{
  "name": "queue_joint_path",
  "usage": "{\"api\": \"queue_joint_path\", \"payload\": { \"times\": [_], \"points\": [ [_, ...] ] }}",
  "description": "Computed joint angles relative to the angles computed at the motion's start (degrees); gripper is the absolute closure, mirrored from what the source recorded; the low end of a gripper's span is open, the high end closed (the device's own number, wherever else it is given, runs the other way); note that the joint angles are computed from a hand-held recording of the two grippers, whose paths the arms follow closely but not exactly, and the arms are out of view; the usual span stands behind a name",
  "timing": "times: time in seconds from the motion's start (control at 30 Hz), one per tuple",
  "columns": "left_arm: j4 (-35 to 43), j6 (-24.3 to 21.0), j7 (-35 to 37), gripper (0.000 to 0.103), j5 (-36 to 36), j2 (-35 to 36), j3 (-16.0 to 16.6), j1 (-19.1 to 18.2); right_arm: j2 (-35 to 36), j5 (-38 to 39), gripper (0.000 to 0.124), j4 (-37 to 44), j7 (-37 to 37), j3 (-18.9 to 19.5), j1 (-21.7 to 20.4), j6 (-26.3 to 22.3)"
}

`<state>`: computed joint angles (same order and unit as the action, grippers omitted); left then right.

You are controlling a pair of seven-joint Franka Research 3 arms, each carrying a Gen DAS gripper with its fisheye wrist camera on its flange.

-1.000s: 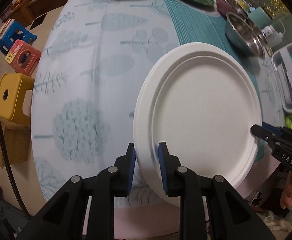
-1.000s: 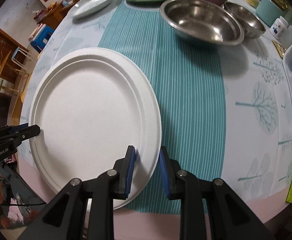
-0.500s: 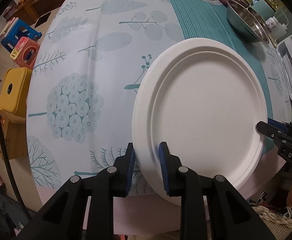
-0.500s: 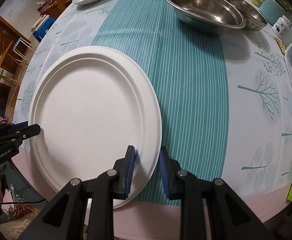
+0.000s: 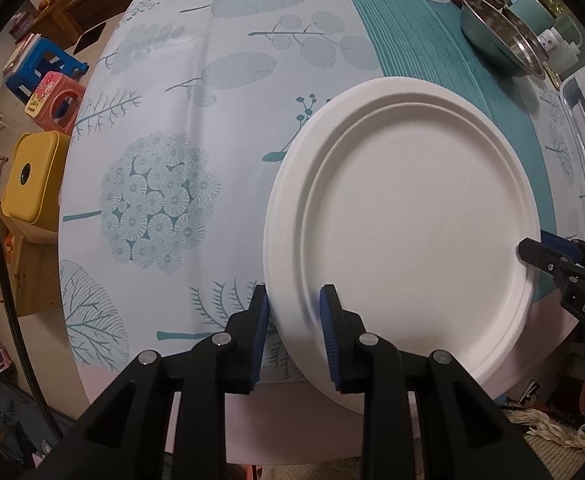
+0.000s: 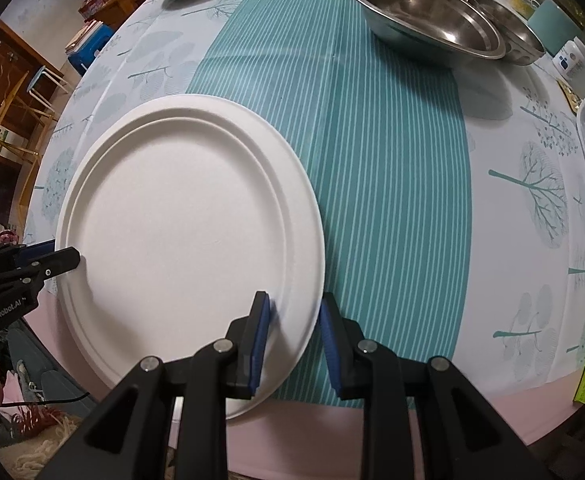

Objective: Organize plates and bowls

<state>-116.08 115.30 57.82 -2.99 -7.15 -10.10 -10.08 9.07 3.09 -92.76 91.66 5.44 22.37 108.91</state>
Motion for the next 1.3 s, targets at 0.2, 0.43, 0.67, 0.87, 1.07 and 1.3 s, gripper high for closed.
{"api": "queue_joint_path", "payload": {
  "times": [0.2,0.43,0.67,0.87,1.07,1.3],
  "points": [
    [0.07,-0.42,-1.02,0.056,1.29,-0.18,-0.52,-0.31,-0.29,-0.44,0.097,-0.39,0.24,0.03,0.16,-0.09],
    [0.43,-1.39,-3.73,0.042,5.58,-1.91,-0.88,-0.49,-1.78,-1.68,0.089,-1.41,1.95,-0.22,-0.06,1.31],
    [5.91,-0.87,-5.38,0.042,9.9,-2.54,-1.08,-0.34,-5.14,-4.13,0.089,-1.89,1.95,0.42,0.05,5.36],
    [14.57,0.91,-6.46,0.037,15.85,-0.31,-1.61,0.15,-5.47,-3.75,0.089,2.0,1.16,1.07,0.32,8.15],
    [20.17,1.76,-6.77,0.037,18.99,1.43,-2.04,-0.25,-3.62,-2.89,0.089,7.32,1.04,1.07,0.71,9.34],
    [25.18,-0.68,-6.97,0.03,24.1,3.8,-2.73,-1.02,-1.84,-2.45,0.089,11.3,1.29,0.62,0.92,8.73]
  ]
}}
